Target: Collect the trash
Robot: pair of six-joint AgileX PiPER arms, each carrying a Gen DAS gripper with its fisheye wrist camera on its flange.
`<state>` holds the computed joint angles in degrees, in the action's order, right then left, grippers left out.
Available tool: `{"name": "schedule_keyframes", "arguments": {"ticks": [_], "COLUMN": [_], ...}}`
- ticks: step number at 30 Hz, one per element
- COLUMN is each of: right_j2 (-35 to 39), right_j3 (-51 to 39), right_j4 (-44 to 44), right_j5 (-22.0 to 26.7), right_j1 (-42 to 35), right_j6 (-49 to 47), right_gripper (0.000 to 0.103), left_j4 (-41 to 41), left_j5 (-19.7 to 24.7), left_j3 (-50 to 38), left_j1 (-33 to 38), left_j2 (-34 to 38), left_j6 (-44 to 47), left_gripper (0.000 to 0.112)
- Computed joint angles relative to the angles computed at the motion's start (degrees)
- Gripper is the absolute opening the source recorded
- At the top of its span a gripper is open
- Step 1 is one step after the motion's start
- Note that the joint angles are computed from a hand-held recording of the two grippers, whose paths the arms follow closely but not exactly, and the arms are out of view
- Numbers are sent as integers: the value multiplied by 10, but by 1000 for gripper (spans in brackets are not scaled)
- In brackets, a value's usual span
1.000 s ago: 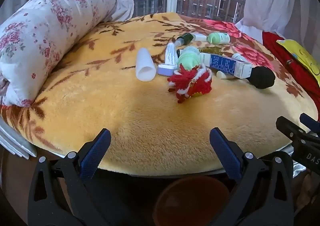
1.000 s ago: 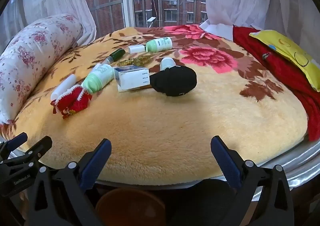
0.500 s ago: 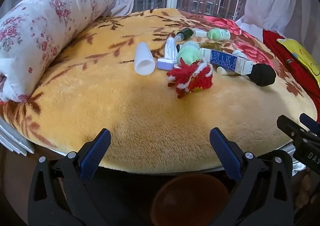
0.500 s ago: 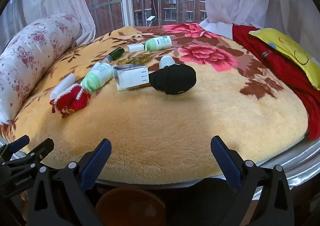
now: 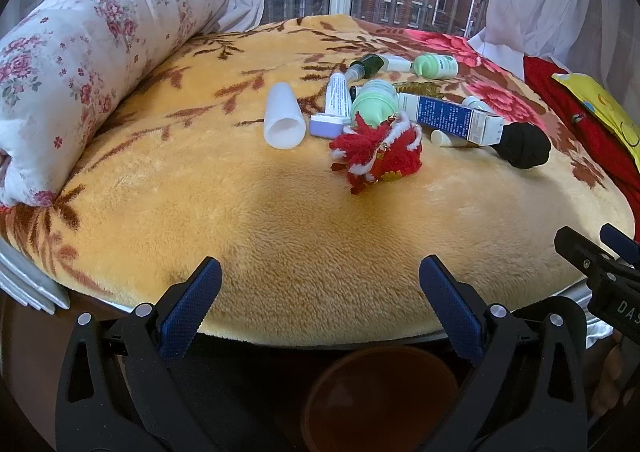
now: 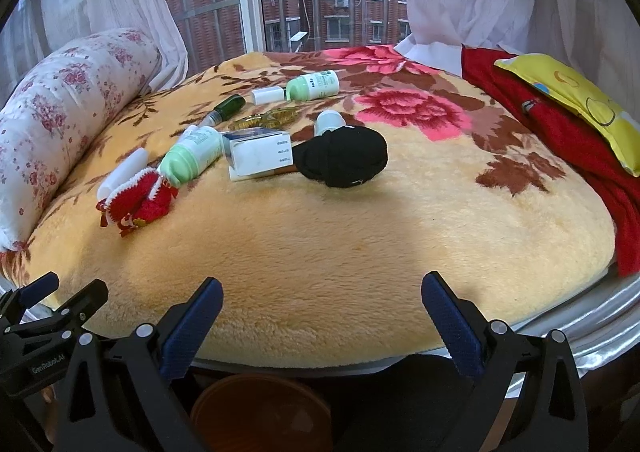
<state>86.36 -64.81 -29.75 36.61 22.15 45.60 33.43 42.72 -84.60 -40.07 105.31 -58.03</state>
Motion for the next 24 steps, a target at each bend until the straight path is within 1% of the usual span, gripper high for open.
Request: {"name": "schedule_keyframes", "arguments": {"ticks": [24], "right_j2": [1], "right_j3": [-1], "right_j4": [7], "right_j5": [3], "right_j1": [1], "right_j6": [-7], "right_gripper": [98], "left_j4": [-12], "left_j5": [2], "left_j3": [2], "left_j1": [11], "left_j2": [-3], "left_j6": [12], "left_gripper": [97]}}
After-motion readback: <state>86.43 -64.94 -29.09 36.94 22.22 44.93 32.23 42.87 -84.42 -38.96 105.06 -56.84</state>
